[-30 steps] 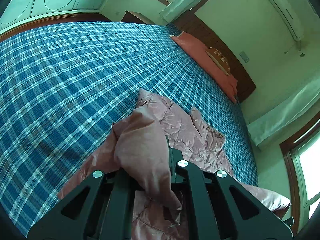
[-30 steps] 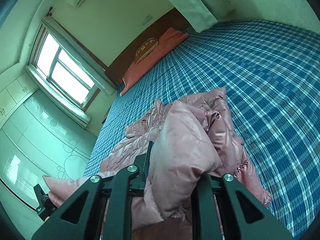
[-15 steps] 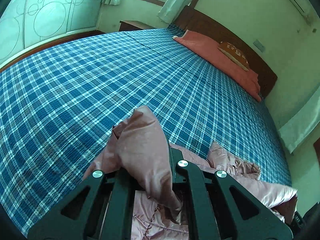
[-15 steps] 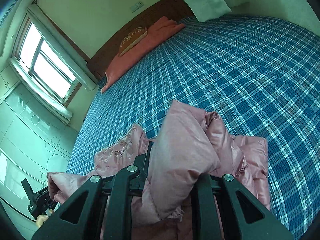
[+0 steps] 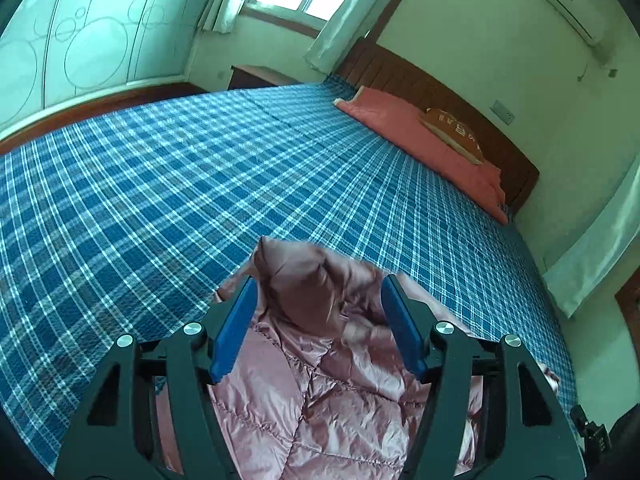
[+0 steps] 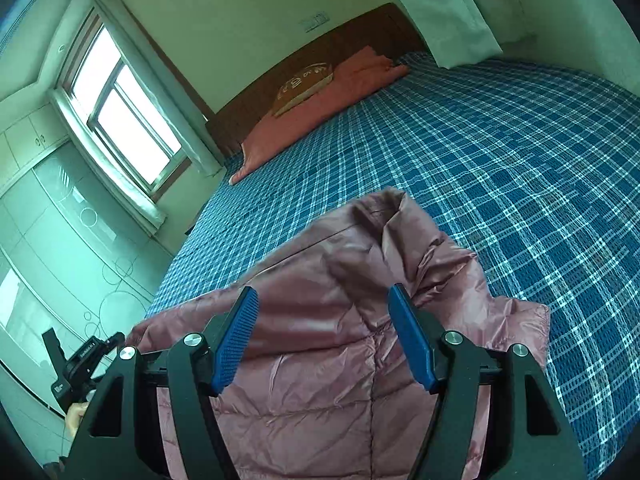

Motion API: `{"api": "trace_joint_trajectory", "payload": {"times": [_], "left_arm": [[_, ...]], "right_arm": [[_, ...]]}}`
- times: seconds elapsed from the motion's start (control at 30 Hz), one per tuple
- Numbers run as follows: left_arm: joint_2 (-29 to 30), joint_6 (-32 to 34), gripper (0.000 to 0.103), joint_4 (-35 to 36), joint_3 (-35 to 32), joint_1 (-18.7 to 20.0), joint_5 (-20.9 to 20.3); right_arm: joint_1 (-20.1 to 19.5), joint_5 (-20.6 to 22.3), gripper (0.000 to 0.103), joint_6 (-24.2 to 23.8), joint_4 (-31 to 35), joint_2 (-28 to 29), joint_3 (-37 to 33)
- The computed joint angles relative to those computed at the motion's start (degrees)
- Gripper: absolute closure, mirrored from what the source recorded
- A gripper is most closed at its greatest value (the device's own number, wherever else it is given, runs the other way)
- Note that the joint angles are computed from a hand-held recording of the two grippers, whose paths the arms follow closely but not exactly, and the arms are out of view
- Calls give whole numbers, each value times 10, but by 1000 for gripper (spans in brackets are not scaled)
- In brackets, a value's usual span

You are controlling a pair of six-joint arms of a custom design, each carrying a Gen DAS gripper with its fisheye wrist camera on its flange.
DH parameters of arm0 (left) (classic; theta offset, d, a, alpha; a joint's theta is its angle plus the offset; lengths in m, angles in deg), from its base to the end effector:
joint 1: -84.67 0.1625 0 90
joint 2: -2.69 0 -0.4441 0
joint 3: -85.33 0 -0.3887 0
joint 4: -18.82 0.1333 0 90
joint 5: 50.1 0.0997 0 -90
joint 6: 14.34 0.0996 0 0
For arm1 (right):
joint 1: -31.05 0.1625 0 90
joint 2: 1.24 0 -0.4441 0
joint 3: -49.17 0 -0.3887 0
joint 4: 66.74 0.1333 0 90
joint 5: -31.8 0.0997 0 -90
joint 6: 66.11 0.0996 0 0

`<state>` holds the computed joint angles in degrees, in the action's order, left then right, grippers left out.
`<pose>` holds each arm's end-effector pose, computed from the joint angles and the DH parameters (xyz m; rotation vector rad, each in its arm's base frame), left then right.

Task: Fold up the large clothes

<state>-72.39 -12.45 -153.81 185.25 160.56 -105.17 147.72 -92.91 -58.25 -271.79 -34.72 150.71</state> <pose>0.0409 -0.6179 0.4692 -0.0760 2.3528 -1.3505 0.3573 -0.5407 0.0640 0.0740 -2.5393 1.2784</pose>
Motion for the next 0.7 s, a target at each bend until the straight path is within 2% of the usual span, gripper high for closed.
{"api": "trace_joint_trajectory", "payload": {"times": [0.1, 0.17, 0.4, 0.47, 0.53, 0.6, 0.7], "left_arm": [[13, 83, 39, -2, 5, -18, 31], [27, 110, 39, 16, -1, -21, 41], [86, 63, 39, 87, -46, 1, 43], [103, 71, 39, 76, -52, 3, 51], [118, 78, 39, 71, -60, 3, 55], [132, 80, 36, 86, -73, 3, 53], [152, 93, 33, 117, -94, 4, 65]], "right_arm": [[11, -48, 36, -28, 58, 28, -48], [15, -71, 36, -44, 110, 46, -87], [15, -155, 36, -92, 242, 114, -210], [8, -176, 36, -82, 279, 119, -218], [-1, -193, 36, -49, 306, 116, -210], [-15, -182, 36, -23, 299, 101, -186], [-26, -165, 36, -12, 272, 92, -168]]}}
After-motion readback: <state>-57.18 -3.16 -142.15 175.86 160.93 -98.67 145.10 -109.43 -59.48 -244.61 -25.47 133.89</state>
